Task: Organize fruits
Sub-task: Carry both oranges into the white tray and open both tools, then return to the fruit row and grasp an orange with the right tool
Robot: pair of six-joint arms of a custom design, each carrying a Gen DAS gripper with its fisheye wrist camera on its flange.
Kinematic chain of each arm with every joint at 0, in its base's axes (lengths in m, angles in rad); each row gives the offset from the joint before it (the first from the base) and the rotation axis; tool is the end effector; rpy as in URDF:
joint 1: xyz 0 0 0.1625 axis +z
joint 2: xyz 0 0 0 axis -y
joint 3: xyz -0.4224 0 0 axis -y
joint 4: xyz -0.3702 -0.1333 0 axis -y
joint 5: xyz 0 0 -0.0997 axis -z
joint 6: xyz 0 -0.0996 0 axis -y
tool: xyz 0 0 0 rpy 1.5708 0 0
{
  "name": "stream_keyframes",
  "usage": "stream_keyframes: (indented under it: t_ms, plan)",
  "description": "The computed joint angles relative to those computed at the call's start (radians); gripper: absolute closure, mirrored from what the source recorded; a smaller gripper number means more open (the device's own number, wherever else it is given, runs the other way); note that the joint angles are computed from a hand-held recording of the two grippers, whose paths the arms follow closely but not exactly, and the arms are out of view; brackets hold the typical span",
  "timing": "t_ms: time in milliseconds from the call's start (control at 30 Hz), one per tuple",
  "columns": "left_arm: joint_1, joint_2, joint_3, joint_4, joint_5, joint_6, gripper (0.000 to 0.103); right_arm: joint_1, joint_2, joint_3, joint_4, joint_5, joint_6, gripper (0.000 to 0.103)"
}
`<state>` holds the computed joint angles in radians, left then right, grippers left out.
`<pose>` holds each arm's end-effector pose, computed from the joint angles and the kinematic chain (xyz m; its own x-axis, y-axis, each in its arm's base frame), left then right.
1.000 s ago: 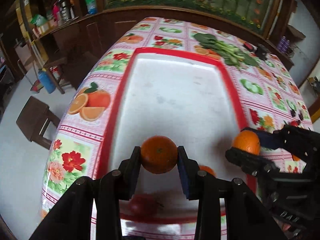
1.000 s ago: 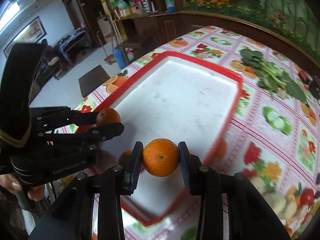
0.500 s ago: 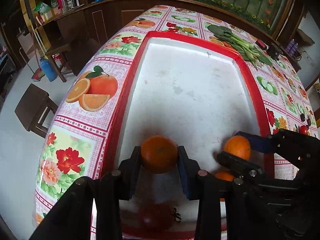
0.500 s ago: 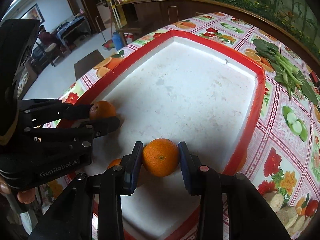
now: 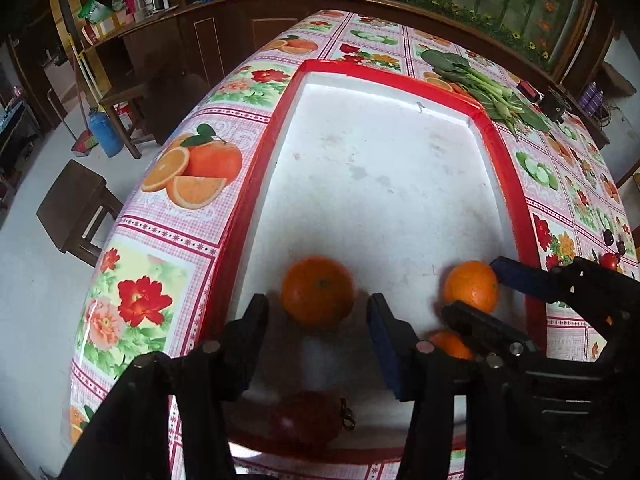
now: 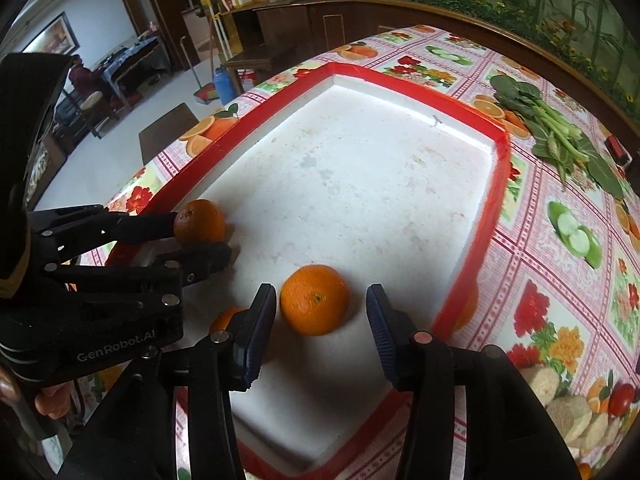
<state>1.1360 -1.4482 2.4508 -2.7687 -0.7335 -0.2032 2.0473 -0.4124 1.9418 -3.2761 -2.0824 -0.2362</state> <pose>0.0357 -0.4153 0.2236 -0.7376 -0.0314 -0.6746 0.2699 0.9019 -0.3371 0.3116 -0.4194 -0.1061 -0.6858 -0.5196 0.5096 -0.6296 0.7748 -0.0573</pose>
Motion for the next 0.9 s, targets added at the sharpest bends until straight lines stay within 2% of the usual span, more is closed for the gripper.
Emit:
stream_keyframes:
  t_ms: [100,233,533,700,900]
  plan:
    - [-0.019,-0.011,0.014,0.005,0.011,-0.022,0.042,0.006,-0.014,0.022,-0.020,-0.006,0.016,0.054]
    - [-0.045,-0.026,0.029,0.029,0.019,-0.063,0.042,0.016,-0.036,0.065,-0.074,-0.017,0.033,0.043]
    - [-0.152,-0.037,0.096,0.035,0.086,-0.168,0.036,0.034,-0.097,0.192,-0.154,-0.022,0.065,0.036]
    - [-0.243,-0.047,0.142,0.089,0.150,-0.271,0.036,0.023,-0.127,0.264,-0.191,-0.012,0.106,0.034]
    - [-0.355,-0.015,0.182,0.113,0.141,-0.321,0.032,-0.002,-0.160,0.352,-0.246,-0.013,0.152,0.033]
